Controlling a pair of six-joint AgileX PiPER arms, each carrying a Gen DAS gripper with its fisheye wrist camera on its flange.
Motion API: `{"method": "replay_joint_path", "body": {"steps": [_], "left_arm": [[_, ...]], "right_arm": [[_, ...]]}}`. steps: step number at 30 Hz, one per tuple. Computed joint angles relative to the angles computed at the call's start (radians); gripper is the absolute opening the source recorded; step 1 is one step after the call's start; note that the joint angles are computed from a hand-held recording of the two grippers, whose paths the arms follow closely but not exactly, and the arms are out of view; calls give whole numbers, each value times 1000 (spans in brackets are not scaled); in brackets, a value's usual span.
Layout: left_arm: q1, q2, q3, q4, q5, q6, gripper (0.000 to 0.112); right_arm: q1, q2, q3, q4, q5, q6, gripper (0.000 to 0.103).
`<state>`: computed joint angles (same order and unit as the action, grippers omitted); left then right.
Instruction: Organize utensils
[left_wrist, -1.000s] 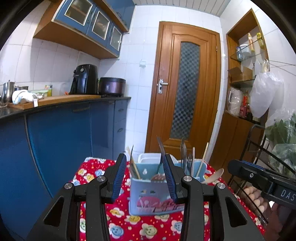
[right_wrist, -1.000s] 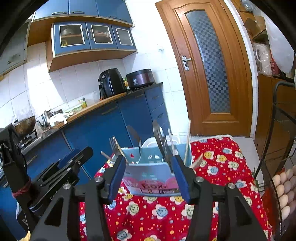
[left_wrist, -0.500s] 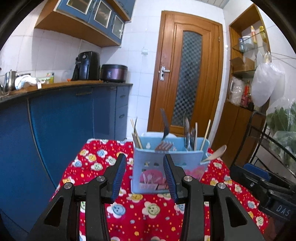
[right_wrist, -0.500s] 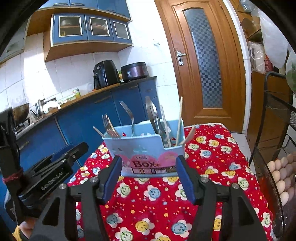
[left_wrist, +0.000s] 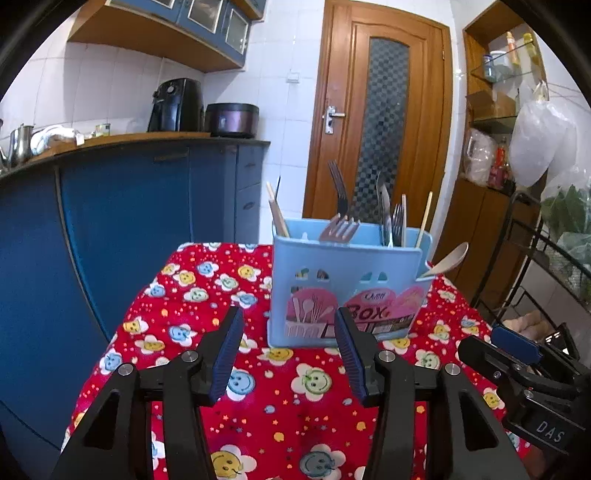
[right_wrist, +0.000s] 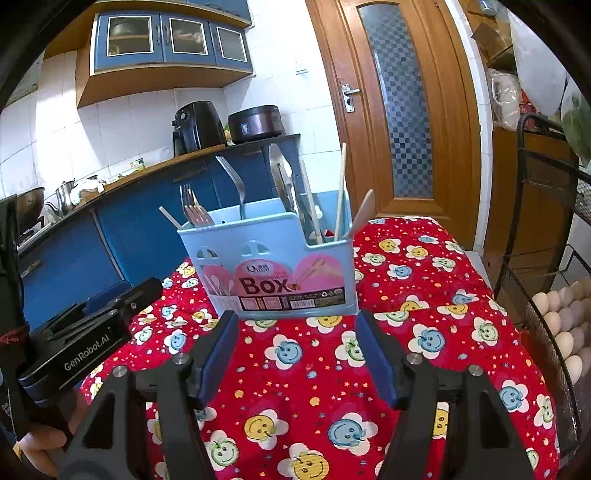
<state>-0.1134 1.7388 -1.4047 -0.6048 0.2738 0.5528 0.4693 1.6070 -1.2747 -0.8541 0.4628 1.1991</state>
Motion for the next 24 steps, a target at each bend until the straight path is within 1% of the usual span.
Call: {"method": "replay_joint_path", "body": {"steps": [2, 5, 9, 18, 24], "left_arm": [[-6, 4, 9, 12, -10, -6, 52], [-16, 9, 20, 30, -20, -14, 53], [-21, 12, 34, 5, -27, 9, 53], [-29, 17, 44, 35, -49, -21, 53], [-30, 14, 51, 27, -59, -7, 53]], "right_arm": [[0, 2, 14, -35, -2, 35, 69], [-1, 5, 23, -46, -4, 51, 69], [-2, 7, 32, -58, -7, 70, 69], [-6, 6, 43, -52, -16, 72, 69], [-5, 6, 44, -54, -17, 76, 69]]}}
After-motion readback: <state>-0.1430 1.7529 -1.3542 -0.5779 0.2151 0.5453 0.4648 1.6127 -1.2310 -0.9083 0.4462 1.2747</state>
